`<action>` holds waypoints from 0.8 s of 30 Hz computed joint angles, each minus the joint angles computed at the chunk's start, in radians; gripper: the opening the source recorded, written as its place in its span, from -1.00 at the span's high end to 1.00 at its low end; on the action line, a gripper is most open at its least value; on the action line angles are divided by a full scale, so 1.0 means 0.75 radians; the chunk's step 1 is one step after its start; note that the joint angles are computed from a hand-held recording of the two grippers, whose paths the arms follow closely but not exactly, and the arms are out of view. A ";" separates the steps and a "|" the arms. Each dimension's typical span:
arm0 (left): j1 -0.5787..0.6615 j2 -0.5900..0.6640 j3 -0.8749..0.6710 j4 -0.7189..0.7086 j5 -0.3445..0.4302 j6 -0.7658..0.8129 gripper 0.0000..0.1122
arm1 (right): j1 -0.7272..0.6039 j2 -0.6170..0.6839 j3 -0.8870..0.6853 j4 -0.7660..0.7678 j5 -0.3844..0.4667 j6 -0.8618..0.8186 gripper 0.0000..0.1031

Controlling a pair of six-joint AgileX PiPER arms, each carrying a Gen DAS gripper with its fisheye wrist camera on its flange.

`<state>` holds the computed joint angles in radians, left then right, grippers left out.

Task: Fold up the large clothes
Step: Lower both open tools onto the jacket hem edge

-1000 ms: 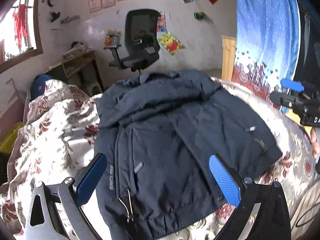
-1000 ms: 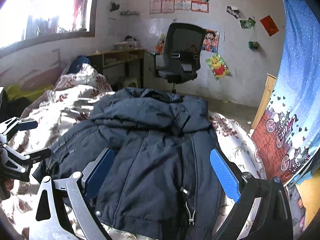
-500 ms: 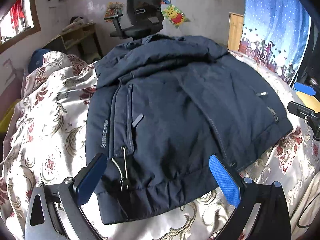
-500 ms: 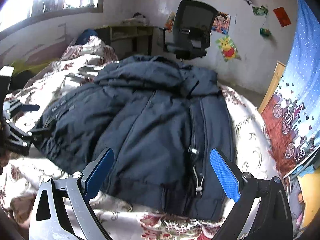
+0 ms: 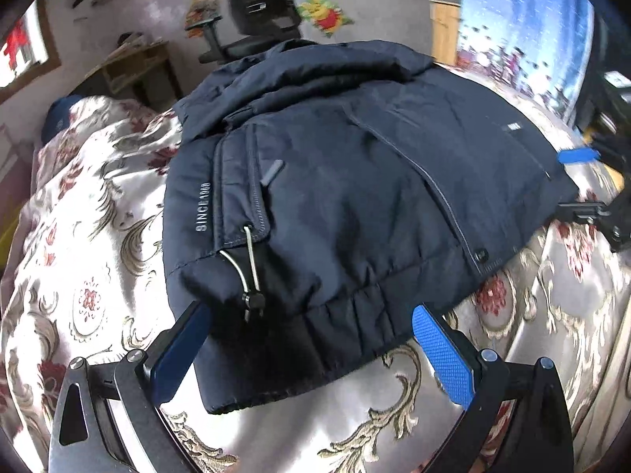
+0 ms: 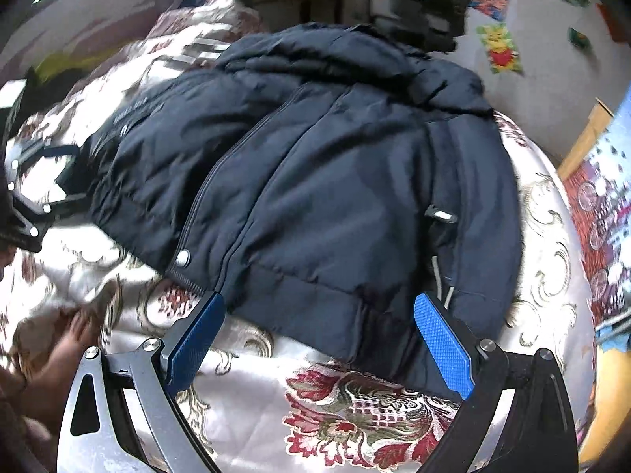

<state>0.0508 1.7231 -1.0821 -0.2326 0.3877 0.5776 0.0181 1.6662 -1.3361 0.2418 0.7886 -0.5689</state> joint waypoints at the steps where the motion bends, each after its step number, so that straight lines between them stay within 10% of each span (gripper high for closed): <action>1: -0.001 -0.005 0.014 -0.014 -0.007 0.043 -0.84 | 0.015 0.006 -0.001 -0.020 0.012 -0.003 -0.84; 8: -0.031 0.003 0.092 0.137 -0.081 0.075 -0.84 | 0.081 0.023 -0.003 -0.105 0.057 -0.004 -0.84; 24: -0.195 0.121 0.093 1.056 -0.137 -0.856 -0.84 | 0.107 0.110 -0.021 -0.297 0.069 0.067 -0.84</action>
<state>-0.0952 1.8139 -1.0125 0.5596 0.2850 -0.0641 0.0981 1.7486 -1.3518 0.0190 0.8407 -0.5189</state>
